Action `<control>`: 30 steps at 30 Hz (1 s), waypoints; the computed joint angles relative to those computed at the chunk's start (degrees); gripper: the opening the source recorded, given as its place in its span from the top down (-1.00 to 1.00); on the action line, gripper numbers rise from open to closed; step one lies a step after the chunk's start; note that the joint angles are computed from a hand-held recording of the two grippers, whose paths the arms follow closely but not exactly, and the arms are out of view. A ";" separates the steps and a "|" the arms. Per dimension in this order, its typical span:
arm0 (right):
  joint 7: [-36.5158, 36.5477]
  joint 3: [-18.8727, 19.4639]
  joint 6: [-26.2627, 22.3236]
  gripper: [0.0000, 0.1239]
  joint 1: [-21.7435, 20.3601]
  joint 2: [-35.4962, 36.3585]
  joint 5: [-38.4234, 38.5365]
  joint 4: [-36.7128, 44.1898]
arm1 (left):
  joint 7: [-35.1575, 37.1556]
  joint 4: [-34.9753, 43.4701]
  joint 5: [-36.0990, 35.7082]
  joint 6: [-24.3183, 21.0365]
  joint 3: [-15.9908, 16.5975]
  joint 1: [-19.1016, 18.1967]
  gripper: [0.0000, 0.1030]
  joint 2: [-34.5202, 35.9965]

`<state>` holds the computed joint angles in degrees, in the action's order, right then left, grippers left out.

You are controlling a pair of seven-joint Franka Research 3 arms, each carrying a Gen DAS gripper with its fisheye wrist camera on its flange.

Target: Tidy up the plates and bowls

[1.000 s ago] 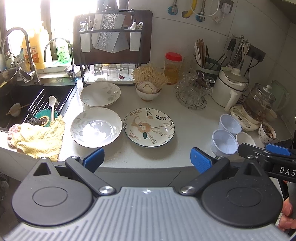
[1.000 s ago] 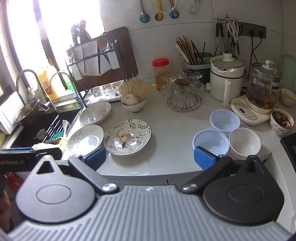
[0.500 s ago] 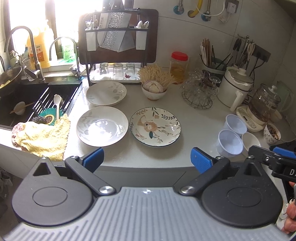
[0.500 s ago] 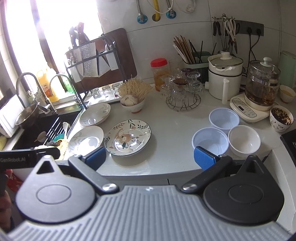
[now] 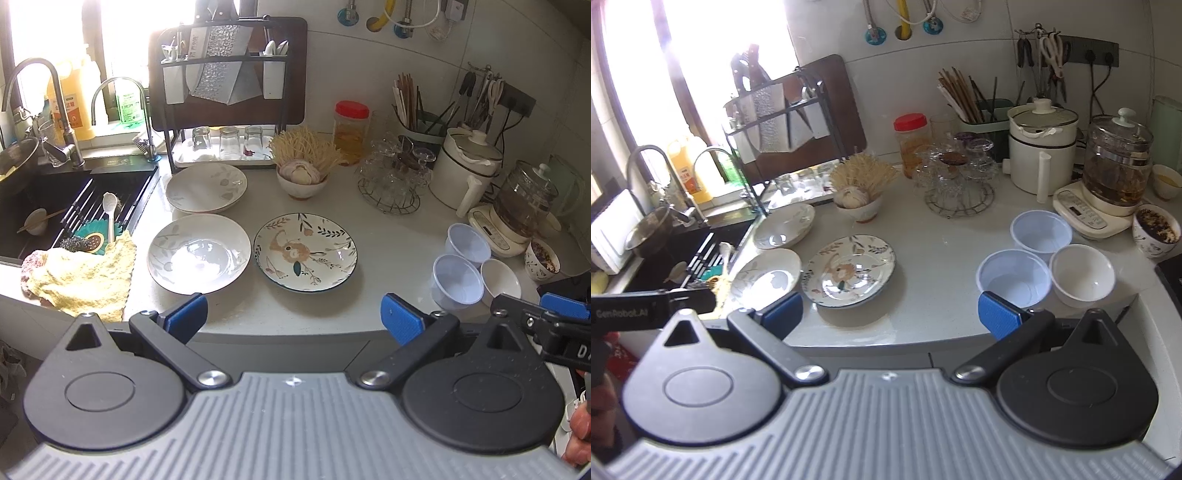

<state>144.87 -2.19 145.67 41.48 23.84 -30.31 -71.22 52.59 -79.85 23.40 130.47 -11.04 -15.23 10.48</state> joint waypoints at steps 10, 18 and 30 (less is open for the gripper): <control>-0.12 0.01 2.59 -0.66 -0.72 0.00 1.28 -0.98 | -0.76 2.11 1.84 -1.78 0.25 -0.86 -0.97 1.30; -4.17 0.01 5.75 -0.66 -1.26 0.84 3.86 -1.09 | -5.73 4.24 7.16 -3.01 1.15 -2.54 -0.97 3.07; -12.77 0.19 8.04 -0.66 -2.25 3.39 10.68 1.63 | -6.90 11.18 7.82 -8.14 2.00 -4.06 -0.97 7.60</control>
<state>132.10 -2.00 153.70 39.23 27.23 -19.64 -69.59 45.69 -68.68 31.22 122.33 -9.03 -19.29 18.08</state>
